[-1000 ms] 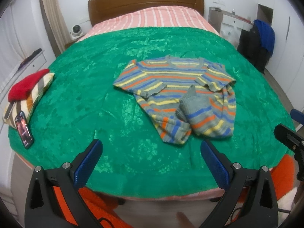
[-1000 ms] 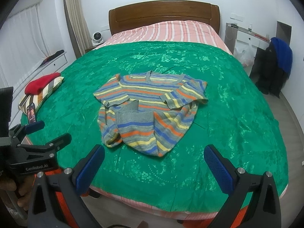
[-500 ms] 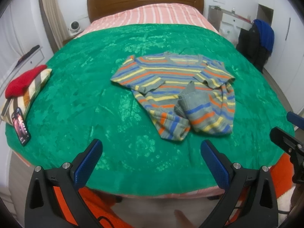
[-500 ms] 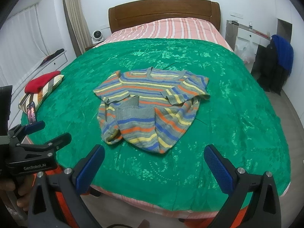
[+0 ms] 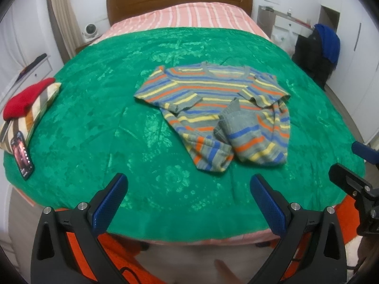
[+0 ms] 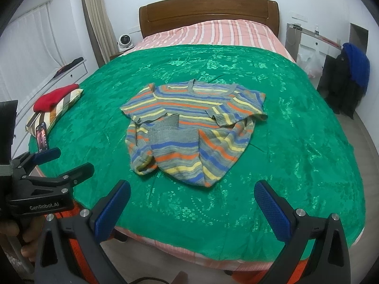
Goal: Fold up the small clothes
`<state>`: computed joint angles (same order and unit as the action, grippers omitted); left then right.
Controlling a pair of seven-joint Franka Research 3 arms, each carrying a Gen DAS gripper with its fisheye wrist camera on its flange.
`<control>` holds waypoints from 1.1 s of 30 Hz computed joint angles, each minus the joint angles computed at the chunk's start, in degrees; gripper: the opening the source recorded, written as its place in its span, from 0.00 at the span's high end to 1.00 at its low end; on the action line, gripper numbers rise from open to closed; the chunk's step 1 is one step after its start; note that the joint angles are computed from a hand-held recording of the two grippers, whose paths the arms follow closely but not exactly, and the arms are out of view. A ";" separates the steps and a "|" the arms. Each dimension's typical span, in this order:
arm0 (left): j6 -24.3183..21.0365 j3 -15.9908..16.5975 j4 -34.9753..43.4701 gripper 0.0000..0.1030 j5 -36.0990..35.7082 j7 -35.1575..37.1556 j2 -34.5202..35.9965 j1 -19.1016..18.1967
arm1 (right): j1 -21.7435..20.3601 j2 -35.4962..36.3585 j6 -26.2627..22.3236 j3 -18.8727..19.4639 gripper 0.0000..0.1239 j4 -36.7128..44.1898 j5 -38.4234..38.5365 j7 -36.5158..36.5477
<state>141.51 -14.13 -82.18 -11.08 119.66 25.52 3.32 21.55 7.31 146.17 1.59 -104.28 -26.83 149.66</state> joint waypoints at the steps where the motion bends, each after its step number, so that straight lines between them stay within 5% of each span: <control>1: -0.04 0.00 0.01 0.00 0.02 0.00 0.02 -0.01 | 0.01 0.03 0.01 0.01 0.17 -0.04 0.11 0.00; 33: -0.85 0.05 -0.56 0.00 -0.05 0.27 -0.21 -0.11 | 0.41 0.93 0.70 -0.16 0.17 0.50 2.93 -2.35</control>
